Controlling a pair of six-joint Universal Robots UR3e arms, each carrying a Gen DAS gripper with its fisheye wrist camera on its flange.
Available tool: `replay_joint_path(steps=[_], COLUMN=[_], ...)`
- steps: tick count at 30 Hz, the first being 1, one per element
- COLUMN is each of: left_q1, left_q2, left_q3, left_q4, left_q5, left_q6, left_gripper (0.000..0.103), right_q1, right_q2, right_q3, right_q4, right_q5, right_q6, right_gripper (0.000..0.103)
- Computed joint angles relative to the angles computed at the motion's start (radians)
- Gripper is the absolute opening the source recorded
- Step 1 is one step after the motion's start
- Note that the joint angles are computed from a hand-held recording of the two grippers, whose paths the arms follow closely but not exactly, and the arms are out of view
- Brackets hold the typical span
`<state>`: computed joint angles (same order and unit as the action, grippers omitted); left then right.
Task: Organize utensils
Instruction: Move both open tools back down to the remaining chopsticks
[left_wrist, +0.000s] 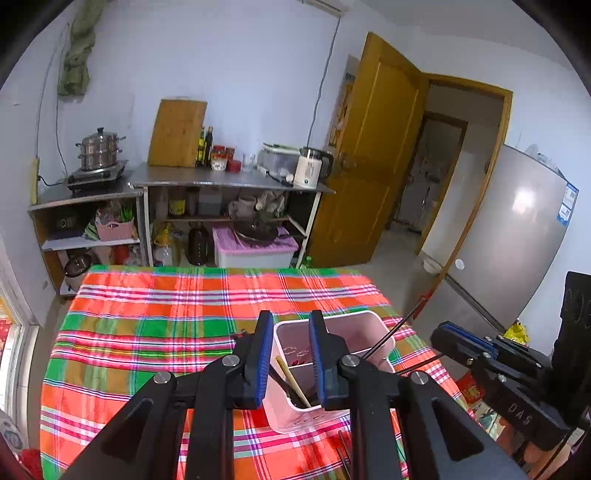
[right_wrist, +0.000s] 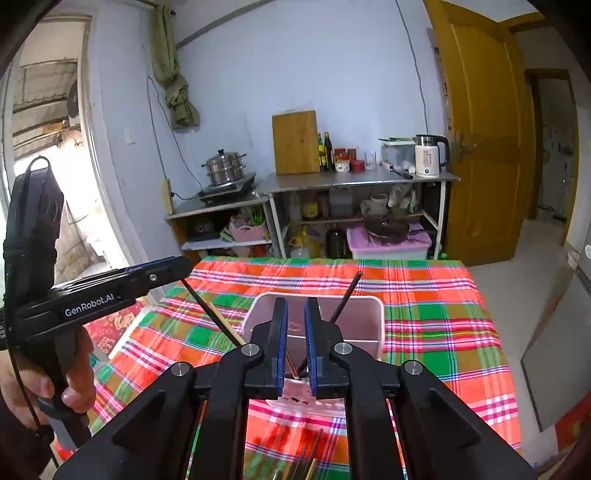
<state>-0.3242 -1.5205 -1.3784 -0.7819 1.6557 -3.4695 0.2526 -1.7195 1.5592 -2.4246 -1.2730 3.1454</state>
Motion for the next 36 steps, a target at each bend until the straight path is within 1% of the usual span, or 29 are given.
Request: replay_joint_path(steps=[8,10,16,18,22,26,27,29,30,32,36], left_q1=[-0.076,-0.118,-0.239,-0.284,-0.349,-0.391,-0.393,-0.406,-0.413,-0.410,-0.405], left_q2=[0.144,0.179,0.255,0.269,0.285,0.297,0.293,0.294,0.292,0.288,0.282], left_q3=[-0.109,-0.154,-0.302,-0.357,-0.461,-0.557,-0.572,-0.617,-0.633,-0.659,-0.713], left_q4=[0.012,0.025,0.057,0.071,0.102,0.135,0.146,0.174,0.182,0.192,0.220], left_q5=[0.082,0.123,0.209,0.230,0.246,0.246,0.242,0.234,0.234,0.219,0.186], left_q6=[-0.033,-0.051,-0.126,-0.162,-0.231,-0.292,-0.303,-0.334,-0.346,-0.360,-0.383], left_gripper=[0.019,0.019,0.019,0.019,0.019,0.019,0.019,0.019,0.019,0.019,0.019], right_q1=[-0.066,-0.085,-0.183,-0.233,-0.357,-0.491,-0.507,-0.502,-0.525,-0.505,-0.352], right_q2=[-0.211,-0.266,-0.482,-0.560,-0.725,-0.863,-0.885,-0.903,-0.925,-0.916,-0.816], right_q3=[0.123,0.160,0.318,0.372,0.472,0.522,0.533,0.560,0.567,0.593,0.674], right_q4=[0.053,0.072,0.191,0.256,0.439,0.648,0.681,0.693,0.734,0.715,0.514], right_q5=[0.054,0.070,0.147,0.182,0.267,0.346,0.354,0.344,0.358,0.342,0.245], right_q6=[-0.008,-0.017,-0.062,-0.094,-0.182,-0.295,-0.314,-0.319,-0.345,-0.336,-0.221], right_gripper=[0.009,0.009,0.009,0.009,0.009,0.009,0.009,0.009,0.009,0.009,0.009])
